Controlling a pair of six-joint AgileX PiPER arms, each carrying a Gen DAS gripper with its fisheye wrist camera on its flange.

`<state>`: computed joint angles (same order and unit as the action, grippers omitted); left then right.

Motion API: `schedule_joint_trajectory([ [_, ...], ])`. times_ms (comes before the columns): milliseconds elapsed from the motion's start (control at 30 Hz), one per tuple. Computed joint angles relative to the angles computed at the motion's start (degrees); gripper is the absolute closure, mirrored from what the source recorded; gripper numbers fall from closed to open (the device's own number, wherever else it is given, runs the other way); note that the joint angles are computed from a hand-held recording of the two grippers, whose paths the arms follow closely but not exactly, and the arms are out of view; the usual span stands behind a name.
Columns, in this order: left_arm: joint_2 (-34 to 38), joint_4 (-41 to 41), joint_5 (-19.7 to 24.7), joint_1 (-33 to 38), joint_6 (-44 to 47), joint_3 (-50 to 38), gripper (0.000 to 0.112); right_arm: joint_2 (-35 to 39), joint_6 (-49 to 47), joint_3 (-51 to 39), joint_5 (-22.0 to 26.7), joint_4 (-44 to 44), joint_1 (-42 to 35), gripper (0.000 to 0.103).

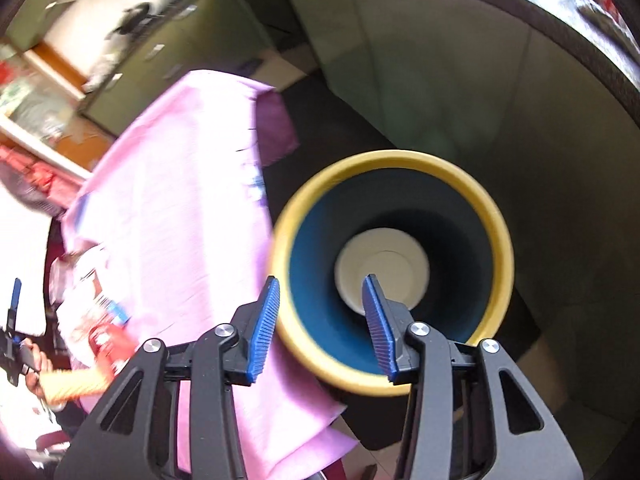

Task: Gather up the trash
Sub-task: 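Carry the paper cup over the yellow-rimmed bin and open the right tool, then grasp the orange mesh sleeve with the left tool and lift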

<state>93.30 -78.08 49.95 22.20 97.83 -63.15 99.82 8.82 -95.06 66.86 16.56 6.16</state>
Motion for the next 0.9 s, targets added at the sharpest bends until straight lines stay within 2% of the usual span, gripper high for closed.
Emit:
schedule_joint_trajectory([
  [67, -2.42, 1.9, 6.6, 0.92, 5.39, 2.73, 0.015, -1.84, -1.04, 1.97, -0.51, 0.88, 0.06, 0.056],
  [100, -3.6, 2.76, 8.12, 0.81, 7.86, 4.25, 0.015, -3.5, -0.83, 3.2, -0.56, 1.04, 1.03, 0.056],
  [200, -5.95, 4.9, 8.84, -0.57, 13.67, 8.36, 0.015, -6.69, 0.15, 5.82, -0.87, 1.23, 3.79, 0.056],
  [267, -5.78, 6.61, 8.58, -2.22, 14.91, 9.3, 0.015, -8.01, 0.27, 7.45, -1.63, 1.55, 4.94, 0.056],
  [367, -4.09, 8.1, 10.64, -3.99, 15.22, 9.58, 0.015, -9.91, 0.26, 9.42, -2.02, 1.68, 5.84, 0.055],
  [433, -3.06, 8.54, 10.23, -6.29, 14.47, 9.41, 0.022, -10.38, 0.05, 10.01, -2.45, 1.67, 5.98, 0.054],
  [500, -2.06, 9.64, 9.8, -8.13, 12.41, 8.87, 0.051, -9.56, -0.01, 9.89, -3.45, 1.51, 6.1, 0.053],
  [633, 1.03, 10.45, 6.12, -10.78, 9.28, 6.69, 0.073, -5.72, -2.9, 9.28, -6.2, 3.79, 4.87, 0.053],
  [700, 1.41, 10.01, 5.52, -10.91, 8.86, 6.5, 0.1, -4.61, -3.7, 8.98, -6.92, 4.57, 4.67, 0.053],
  [900, -1.61, 8.76, 5.75, -10.69, 7.96, 6.37, 0.101, -6.42, -6.02, 12.19, -8.83, 6.65, 3.89, 0.053],
])
